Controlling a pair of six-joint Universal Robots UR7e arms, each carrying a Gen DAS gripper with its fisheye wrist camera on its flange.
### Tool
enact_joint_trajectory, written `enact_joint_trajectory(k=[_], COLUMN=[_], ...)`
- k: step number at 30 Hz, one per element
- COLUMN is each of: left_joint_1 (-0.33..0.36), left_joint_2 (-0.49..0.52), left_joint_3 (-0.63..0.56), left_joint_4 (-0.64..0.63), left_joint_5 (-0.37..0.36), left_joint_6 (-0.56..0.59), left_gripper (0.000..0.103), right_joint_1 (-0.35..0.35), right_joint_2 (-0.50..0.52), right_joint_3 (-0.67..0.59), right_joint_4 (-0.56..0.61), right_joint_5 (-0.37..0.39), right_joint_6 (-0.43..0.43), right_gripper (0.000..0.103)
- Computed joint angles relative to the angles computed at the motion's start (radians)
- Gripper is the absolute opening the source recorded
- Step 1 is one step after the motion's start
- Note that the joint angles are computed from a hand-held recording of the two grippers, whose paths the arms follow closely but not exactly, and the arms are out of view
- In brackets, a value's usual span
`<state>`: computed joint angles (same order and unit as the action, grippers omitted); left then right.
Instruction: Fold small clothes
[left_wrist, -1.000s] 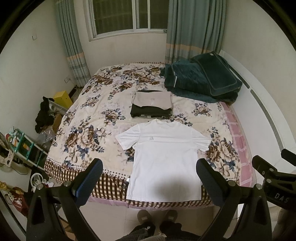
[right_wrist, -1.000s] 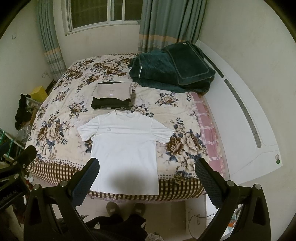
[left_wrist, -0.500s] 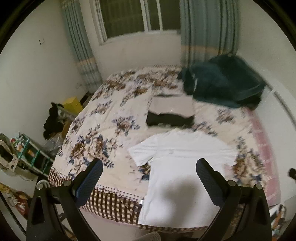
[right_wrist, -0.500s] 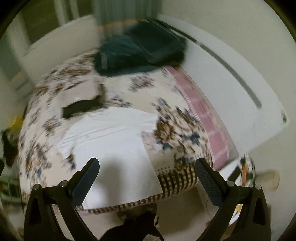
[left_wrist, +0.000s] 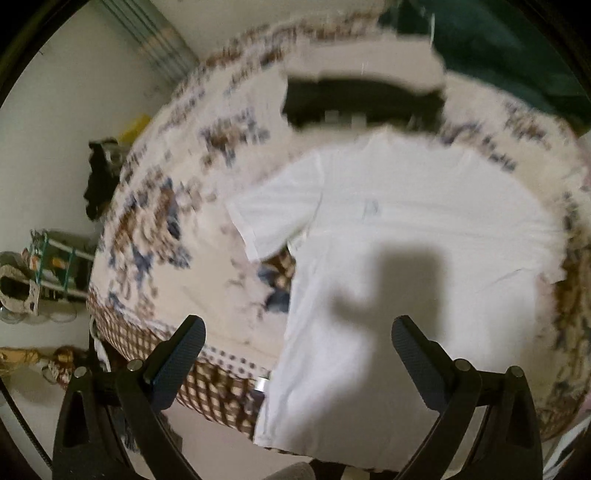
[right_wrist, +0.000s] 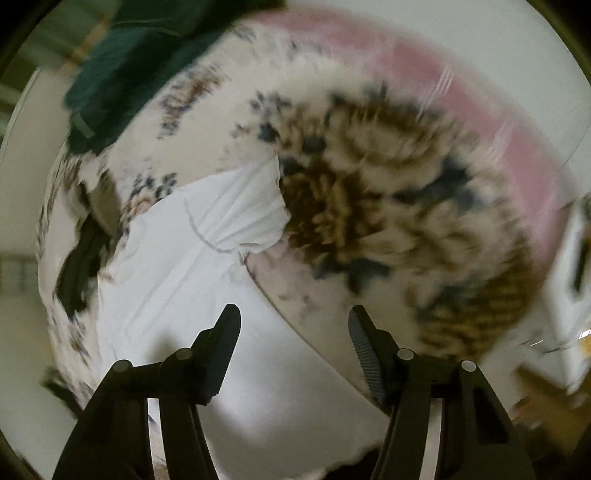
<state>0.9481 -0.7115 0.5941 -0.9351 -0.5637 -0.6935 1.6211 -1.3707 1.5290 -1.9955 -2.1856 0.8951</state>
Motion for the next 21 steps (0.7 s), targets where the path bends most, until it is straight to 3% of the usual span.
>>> enact_joint_trajectory(k=[3, 5, 7, 10, 13, 15, 17, 19, 21], left_joint_1=[0.045, 0.065, 0.090, 0.124, 0.145, 0.149, 0.151, 0.151, 0.151], left_joint_2=[0.105, 0.145, 0.169, 0.205, 0.205, 0.188, 0.162, 0.126, 0.099], left_joint_3=[-0.111, -0.140, -0.145, -0.165, -0.124, -0.075, -0.019, 0.047, 0.091], left_joint_4=[0.160, 0.183, 0.148, 0.093, 0.020, -0.053, -0.132, -0.228, -0.290], left_joint_5=[0.014, 0.020, -0.007, -0.085, -0.150, -0.170, -0.174, -0.176, -0.171], left_joint_6=[-0.090, -0.112, -0.111, -0.094, -0.069, -0.025, 0.023, 0.082, 0.118], left_gripper=[0.103, 0.103, 0.103, 0.103, 0.103, 0.103, 0.103, 0.103, 0.103], right_joint_1=[-0.118, -0.202, -0.248, -0.273, -0.258, -0.234, -0.214, -0.174, -0.137], right_joint_2=[0.029, 0.060, 0.101, 0.154, 0.200, 0.230, 0.266, 0.317, 0.359], right_joint_3=[0.084, 0.143, 0.167, 0.177, 0.203, 0.201, 0.160, 0.093, 0.022], right_joint_4=[-0.217, -0.389, -0.496, -0.604, -0.788, -0.887, -0.877, -0.830, -0.783], right_joint_5=[0.136, 0.257, 0.328, 0.347, 0.323, 0.312, 0.286, 0.195, 0.128], right_joint_6=[-0.021, -0.019, -0.015, 0.003, 0.005, -0.028, -0.049, -0.069, -0.103], right_gripper=[0.071, 0.071, 0.071, 0.073, 0.074, 0.064, 0.026, 0.006, 0.006])
